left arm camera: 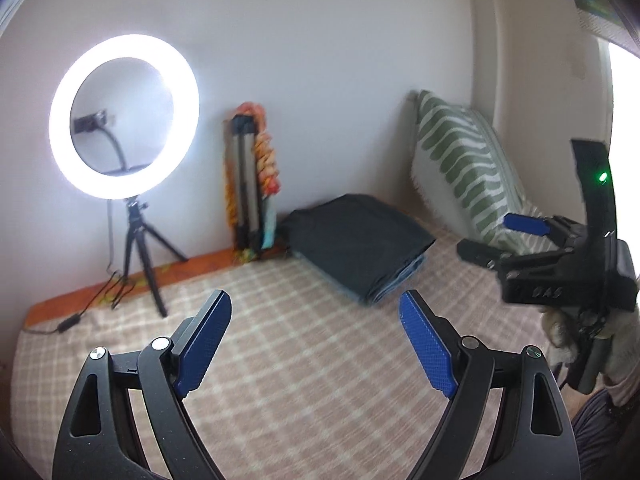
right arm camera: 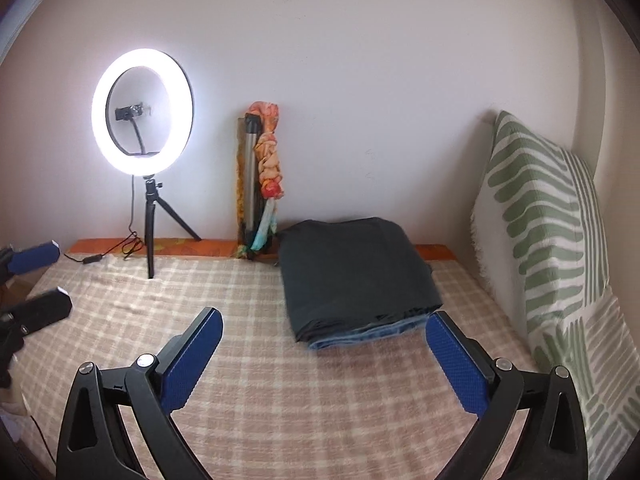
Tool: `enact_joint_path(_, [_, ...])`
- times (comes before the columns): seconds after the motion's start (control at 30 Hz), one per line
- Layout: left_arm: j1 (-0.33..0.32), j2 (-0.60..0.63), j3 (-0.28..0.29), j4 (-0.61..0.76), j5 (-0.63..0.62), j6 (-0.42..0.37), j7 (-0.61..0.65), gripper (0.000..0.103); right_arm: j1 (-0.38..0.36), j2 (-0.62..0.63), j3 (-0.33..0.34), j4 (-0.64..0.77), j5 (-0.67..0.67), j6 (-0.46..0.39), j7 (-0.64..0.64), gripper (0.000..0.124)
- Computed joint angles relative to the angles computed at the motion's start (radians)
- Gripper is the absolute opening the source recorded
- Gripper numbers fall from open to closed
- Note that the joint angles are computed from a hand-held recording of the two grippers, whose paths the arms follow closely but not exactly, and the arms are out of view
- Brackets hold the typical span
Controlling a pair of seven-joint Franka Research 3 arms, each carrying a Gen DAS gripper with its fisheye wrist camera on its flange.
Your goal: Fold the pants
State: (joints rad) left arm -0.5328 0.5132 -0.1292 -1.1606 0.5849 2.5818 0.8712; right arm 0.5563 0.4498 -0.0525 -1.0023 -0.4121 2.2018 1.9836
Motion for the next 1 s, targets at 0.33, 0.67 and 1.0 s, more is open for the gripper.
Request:
enact_joint_path(0.33, [0.014, -0.104, 0.006, -0.178, 0.095, 0.013, -0.162, 0.086, 0.026, -0.051, 0.010, -0.120, -0.052, 0.072, 0.081, 0.103])
enact_joint_path(0.67, [0.024, -0.129, -0.022, -0.243, 0.129, 0.004, -0.178, 0.102, 0.022, -0.067, 0.017, -0.184, -0.082, 0.110, 0.115, 0.103])
enact_joint_path(1.0, [0.036, -0.141, -0.032, -0.256, 0.119, -0.014, -0.182, 0.102, 0.024, -0.071, 0.019, -0.198, -0.100, 0.108, 0.131, 0.103])
